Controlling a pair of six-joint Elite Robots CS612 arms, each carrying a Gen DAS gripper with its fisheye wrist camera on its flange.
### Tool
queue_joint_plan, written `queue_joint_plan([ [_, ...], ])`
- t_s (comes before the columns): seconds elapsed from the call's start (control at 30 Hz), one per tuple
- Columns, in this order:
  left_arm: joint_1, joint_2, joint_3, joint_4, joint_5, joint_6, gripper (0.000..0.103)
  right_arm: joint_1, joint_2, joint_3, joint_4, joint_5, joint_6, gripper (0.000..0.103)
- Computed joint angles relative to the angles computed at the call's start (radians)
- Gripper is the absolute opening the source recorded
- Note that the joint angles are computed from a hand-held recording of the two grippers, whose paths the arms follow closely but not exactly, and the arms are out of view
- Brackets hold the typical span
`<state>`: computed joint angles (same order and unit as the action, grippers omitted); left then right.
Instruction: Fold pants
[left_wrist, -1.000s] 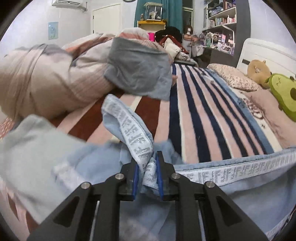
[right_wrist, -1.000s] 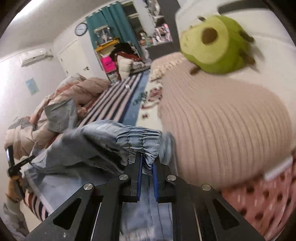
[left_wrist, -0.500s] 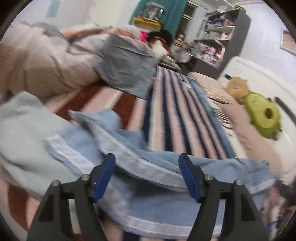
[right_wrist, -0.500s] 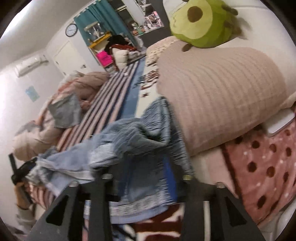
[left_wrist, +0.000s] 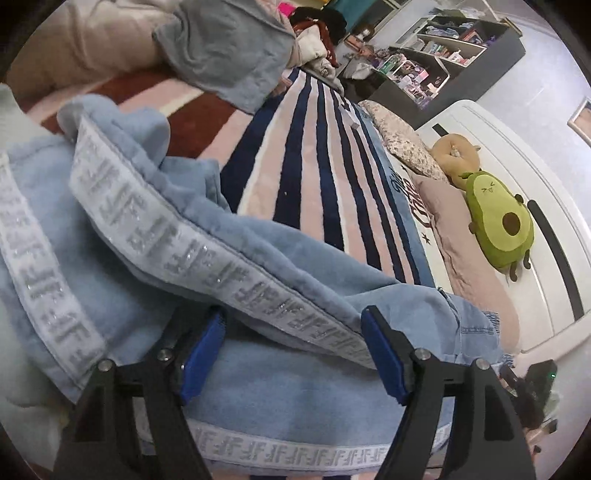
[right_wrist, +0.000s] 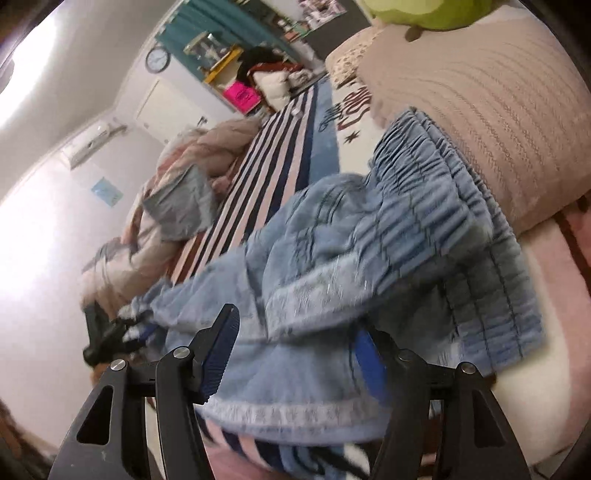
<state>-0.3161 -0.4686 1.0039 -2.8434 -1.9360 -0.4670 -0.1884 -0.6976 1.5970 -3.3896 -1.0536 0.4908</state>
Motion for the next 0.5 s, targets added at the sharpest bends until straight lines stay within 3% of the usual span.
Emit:
queue_joint_plan([
  [0.07, 0.002, -0.010, 0.021, -0.029, 0.001, -0.003, 0.073, 0.010, 0.001, -0.010, 0.001, -0.068, -0.002, 0.057],
  [0.13, 0.004, -0.014, 0.029, -0.035, -0.002, -0.002, 0.081, 0.018, 0.006, -0.022, 0.005, -0.123, 0.007, 0.051],
  [0.27, 0.003, 0.001, 0.002, -0.011, 0.017, -0.008, 0.081, 0.021, 0.015, -0.035, -0.005, -0.171, 0.041, 0.032],
  [0.3, 0.003, 0.009, -0.010, -0.007, 0.026, -0.017, 0.081, 0.024, 0.015, -0.036, -0.007, -0.185, 0.040, 0.024],
  [0.5, 0.008, 0.046, -0.072, -0.013, 0.060, -0.098, 0.081, 0.027, 0.006, -0.018, -0.027, -0.246, 0.059, 0.007],
])
